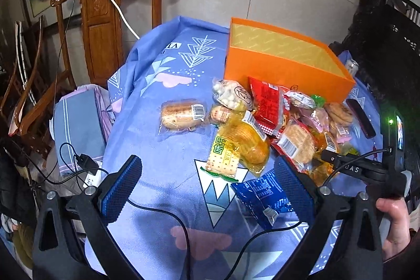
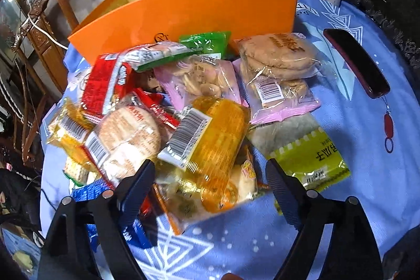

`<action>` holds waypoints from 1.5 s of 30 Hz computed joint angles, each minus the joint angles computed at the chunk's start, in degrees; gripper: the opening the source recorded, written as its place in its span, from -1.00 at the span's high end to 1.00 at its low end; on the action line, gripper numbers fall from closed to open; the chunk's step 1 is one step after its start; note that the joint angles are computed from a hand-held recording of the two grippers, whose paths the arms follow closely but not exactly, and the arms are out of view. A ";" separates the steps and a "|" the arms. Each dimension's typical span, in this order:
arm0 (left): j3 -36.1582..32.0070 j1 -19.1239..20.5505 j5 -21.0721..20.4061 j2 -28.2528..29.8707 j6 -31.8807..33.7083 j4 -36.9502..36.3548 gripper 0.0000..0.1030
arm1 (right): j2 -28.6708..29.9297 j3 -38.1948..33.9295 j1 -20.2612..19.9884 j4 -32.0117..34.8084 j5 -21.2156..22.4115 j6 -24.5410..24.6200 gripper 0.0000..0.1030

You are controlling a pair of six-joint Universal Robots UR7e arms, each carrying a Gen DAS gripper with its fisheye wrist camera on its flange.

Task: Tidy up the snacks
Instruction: 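Grasp the yellow bread bag with the left gripper while the right gripper grasps another yellow bag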

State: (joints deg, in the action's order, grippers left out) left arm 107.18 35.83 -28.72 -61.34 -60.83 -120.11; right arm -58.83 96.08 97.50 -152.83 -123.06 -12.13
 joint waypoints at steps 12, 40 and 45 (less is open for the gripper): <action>-4.59 4.95 -2.94 6.85 19.44 -14.71 -0.92 | -0.43 -1.45 -2.35 4.66 9.38 3.52 -0.27; -11.71 13.20 -12.57 15.78 33.90 -23.68 -0.37 | -6.70 2.67 -0.01 0.33 7.91 0.44 0.28; -11.17 12.36 -12.79 15.59 35.27 -24.99 -0.03 | -6.77 2.16 0.30 -0.47 7.55 0.25 0.28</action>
State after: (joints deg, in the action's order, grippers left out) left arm 96.00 48.18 -41.51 -45.75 -25.56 -145.10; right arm -65.61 98.25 97.80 -153.30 -115.51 -11.89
